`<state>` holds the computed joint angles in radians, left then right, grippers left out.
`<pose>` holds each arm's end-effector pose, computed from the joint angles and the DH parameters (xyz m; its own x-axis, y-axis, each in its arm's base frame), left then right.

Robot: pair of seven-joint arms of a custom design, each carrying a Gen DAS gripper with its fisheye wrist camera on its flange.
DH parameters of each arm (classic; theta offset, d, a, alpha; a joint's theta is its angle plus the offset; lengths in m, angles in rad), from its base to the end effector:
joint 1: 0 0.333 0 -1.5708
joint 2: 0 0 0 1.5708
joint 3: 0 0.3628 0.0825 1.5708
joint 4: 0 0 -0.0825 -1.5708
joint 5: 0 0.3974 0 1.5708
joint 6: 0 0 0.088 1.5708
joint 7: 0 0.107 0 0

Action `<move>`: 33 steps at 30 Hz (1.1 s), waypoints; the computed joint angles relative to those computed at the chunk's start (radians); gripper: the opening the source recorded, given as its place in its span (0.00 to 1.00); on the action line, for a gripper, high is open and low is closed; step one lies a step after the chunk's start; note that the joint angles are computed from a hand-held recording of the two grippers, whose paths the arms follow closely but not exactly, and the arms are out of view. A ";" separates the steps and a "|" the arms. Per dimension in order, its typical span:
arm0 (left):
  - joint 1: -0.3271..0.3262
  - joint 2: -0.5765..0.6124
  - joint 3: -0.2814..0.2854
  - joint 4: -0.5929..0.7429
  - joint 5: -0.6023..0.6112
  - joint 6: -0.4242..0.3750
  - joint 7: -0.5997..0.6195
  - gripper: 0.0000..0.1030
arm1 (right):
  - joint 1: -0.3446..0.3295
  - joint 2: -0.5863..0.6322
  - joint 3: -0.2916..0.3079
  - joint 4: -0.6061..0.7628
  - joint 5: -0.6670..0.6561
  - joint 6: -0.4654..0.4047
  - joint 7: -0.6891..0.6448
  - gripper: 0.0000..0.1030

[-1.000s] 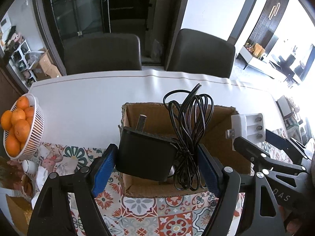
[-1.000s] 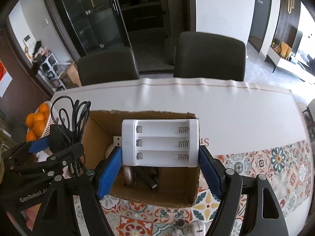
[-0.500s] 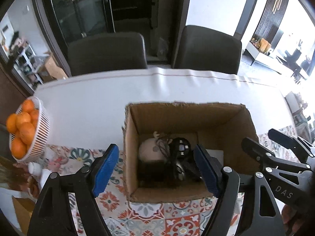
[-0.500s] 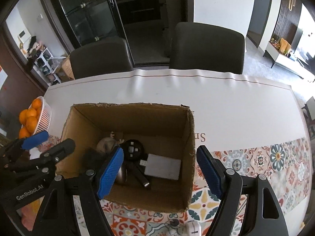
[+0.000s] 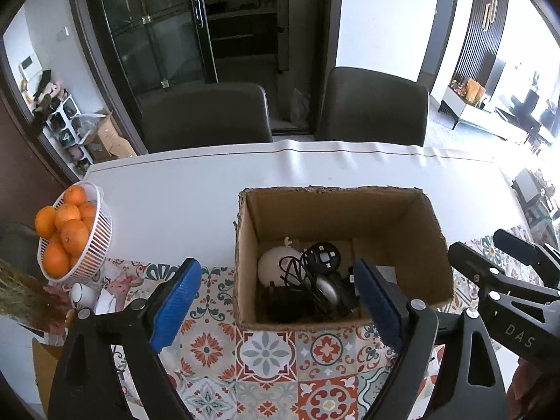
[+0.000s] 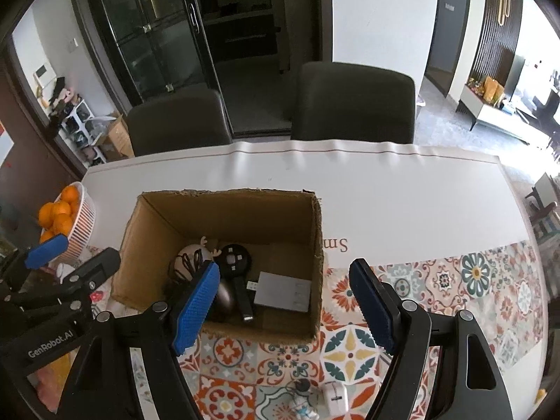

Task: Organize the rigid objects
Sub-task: 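Lower both tools toward the astronaut keychain and white plug adapter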

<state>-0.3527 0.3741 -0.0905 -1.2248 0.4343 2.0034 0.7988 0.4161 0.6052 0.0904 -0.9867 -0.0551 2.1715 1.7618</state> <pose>0.6781 -0.2770 0.6537 0.2450 -0.9691 -0.0275 -0.8247 -0.1934 -0.5314 0.7180 0.3644 0.6183 0.3237 -0.9408 -0.1006 -0.8119 -0.2216 -0.5400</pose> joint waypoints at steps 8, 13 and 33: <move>-0.019 -0.052 -0.012 -0.059 0.036 0.023 -0.040 0.91 | -0.014 -0.135 0.002 -0.207 -0.019 0.118 0.019 0.75; -0.029 -0.075 -0.029 -0.088 0.053 0.041 -0.049 0.91 | -0.029 -0.213 0.005 -0.323 -0.029 0.188 0.032 0.75; -0.060 -0.096 -0.063 -0.184 0.035 0.060 -0.084 0.92 | -0.074 -0.379 0.012 -0.630 -0.039 0.292 0.075 0.75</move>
